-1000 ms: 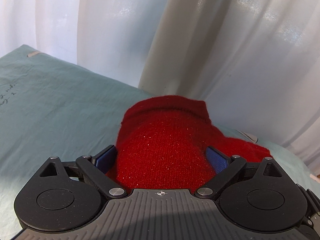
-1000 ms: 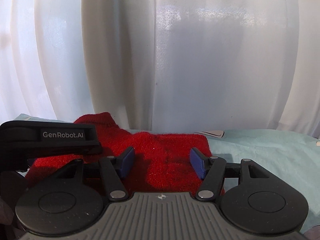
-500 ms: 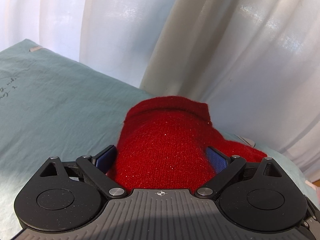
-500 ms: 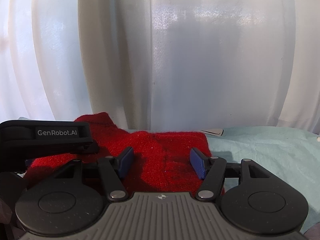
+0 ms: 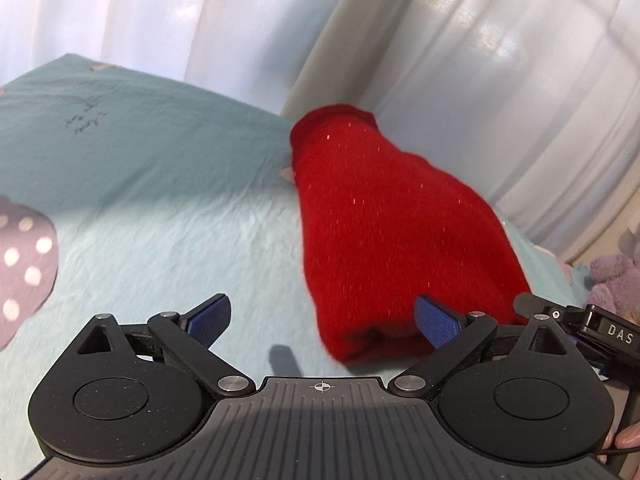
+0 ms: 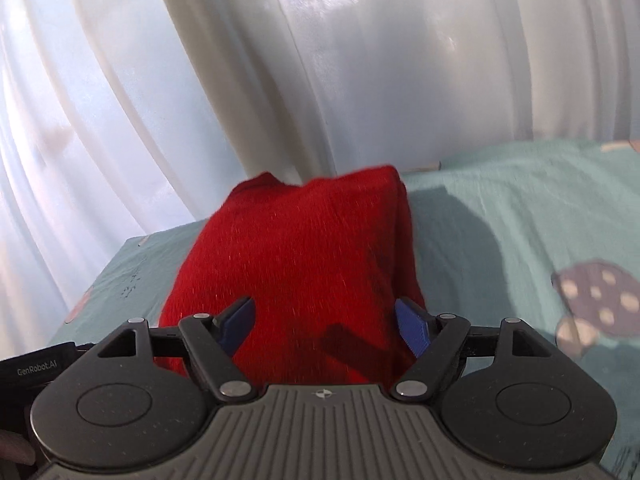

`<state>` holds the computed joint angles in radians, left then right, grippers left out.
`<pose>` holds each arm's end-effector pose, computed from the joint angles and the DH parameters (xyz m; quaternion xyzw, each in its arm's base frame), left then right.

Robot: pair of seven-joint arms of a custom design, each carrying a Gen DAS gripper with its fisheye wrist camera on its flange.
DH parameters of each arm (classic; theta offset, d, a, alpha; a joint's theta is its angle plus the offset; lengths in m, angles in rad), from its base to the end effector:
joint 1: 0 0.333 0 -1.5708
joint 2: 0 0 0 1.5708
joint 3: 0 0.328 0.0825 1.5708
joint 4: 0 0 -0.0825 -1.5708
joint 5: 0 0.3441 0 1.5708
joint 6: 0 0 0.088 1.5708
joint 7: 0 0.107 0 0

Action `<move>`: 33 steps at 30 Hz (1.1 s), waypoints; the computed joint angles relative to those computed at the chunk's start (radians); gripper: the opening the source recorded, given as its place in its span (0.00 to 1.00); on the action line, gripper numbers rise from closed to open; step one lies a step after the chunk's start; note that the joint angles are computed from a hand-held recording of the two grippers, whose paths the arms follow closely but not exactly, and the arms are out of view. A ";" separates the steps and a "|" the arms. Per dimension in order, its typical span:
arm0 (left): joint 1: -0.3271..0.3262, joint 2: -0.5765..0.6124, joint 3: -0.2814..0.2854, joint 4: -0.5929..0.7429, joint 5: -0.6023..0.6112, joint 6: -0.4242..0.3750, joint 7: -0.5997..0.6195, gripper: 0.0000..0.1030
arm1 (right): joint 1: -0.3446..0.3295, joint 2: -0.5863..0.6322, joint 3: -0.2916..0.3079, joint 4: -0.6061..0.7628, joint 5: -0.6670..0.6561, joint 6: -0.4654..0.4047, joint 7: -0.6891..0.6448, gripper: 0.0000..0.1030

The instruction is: Fold small clothes

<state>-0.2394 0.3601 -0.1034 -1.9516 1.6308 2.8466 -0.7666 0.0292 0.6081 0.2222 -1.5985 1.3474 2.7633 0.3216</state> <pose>0.5441 -0.2455 0.3538 -0.7833 0.4553 -0.3617 0.2198 0.6861 0.1035 0.3490 -0.6959 0.5435 -0.0674 0.4645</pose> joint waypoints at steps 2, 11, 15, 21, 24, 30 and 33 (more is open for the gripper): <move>0.004 0.020 -0.007 0.001 -0.040 0.024 0.066 0.98 | -0.021 -0.037 -0.013 -0.073 -0.002 -0.046 0.076 0.74; -0.050 0.122 0.030 0.104 -0.286 -0.035 0.297 0.98 | -0.077 0.036 -0.008 -0.005 0.067 -0.274 0.377 0.64; -0.066 0.112 0.057 0.088 -0.332 -0.037 0.307 0.98 | -0.046 0.066 -0.014 0.044 0.057 -0.240 0.414 0.39; -0.062 0.075 0.082 0.036 -0.314 -0.028 0.251 0.99 | -0.058 0.037 0.019 0.018 0.154 -0.152 0.242 0.12; -0.031 0.070 0.065 0.026 -0.343 0.002 0.292 0.99 | 0.014 0.050 -0.036 0.035 0.046 -0.046 0.275 0.12; -0.011 -0.006 0.050 -0.063 -0.412 0.019 0.346 0.98 | 0.007 0.019 -0.030 -0.003 -0.084 -0.002 0.282 0.25; -0.012 -0.077 0.059 -0.118 -0.365 0.010 0.277 0.98 | -0.004 -0.037 -0.038 -0.052 -0.107 0.024 0.261 0.27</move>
